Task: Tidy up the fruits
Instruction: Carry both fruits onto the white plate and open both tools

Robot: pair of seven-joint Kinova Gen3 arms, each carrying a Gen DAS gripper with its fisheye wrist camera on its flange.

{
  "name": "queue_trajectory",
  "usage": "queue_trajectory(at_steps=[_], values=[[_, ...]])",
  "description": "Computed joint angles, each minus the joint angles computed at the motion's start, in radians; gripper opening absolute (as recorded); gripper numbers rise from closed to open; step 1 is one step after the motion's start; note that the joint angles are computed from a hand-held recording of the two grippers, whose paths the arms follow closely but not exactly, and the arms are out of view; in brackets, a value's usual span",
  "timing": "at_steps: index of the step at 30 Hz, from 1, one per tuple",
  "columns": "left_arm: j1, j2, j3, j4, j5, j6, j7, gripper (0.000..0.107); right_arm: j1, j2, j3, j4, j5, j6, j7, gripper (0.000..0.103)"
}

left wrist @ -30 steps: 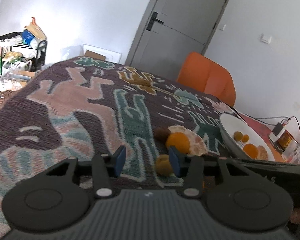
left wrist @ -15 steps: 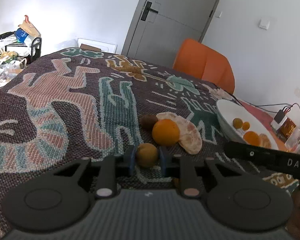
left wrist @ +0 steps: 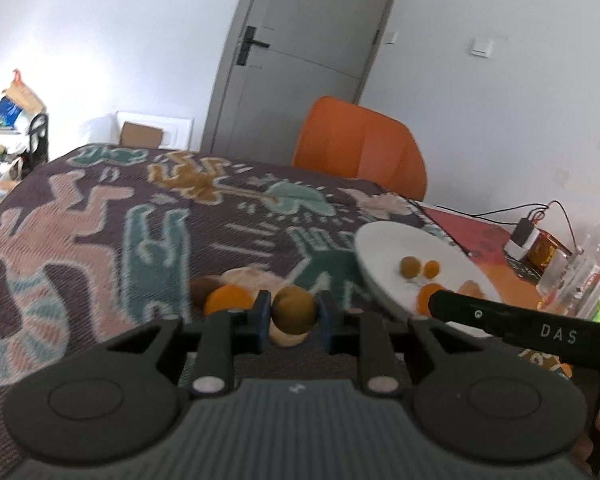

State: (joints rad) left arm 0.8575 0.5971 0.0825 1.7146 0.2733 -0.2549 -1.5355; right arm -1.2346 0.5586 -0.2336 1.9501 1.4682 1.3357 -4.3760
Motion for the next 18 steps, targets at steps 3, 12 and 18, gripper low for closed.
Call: queue_trajectory(at_steps=[3,12,18], values=[[0.014,0.011,0.003,-0.033,-0.005,0.016,-0.01,0.023,-0.012,-0.008,-0.003,0.025,-0.028,0.03,-0.032,0.022],[0.073,0.05,-0.016,-0.131,-0.021,0.068,-0.024,0.023,-0.028,-0.02,-0.025,0.096,-0.092,0.092,-0.135,0.022],[0.102,0.079,-0.029,-0.194,-0.039,0.107,-0.021,0.023,-0.032,-0.02,-0.036,0.133,-0.121,0.109,-0.192,0.022]])
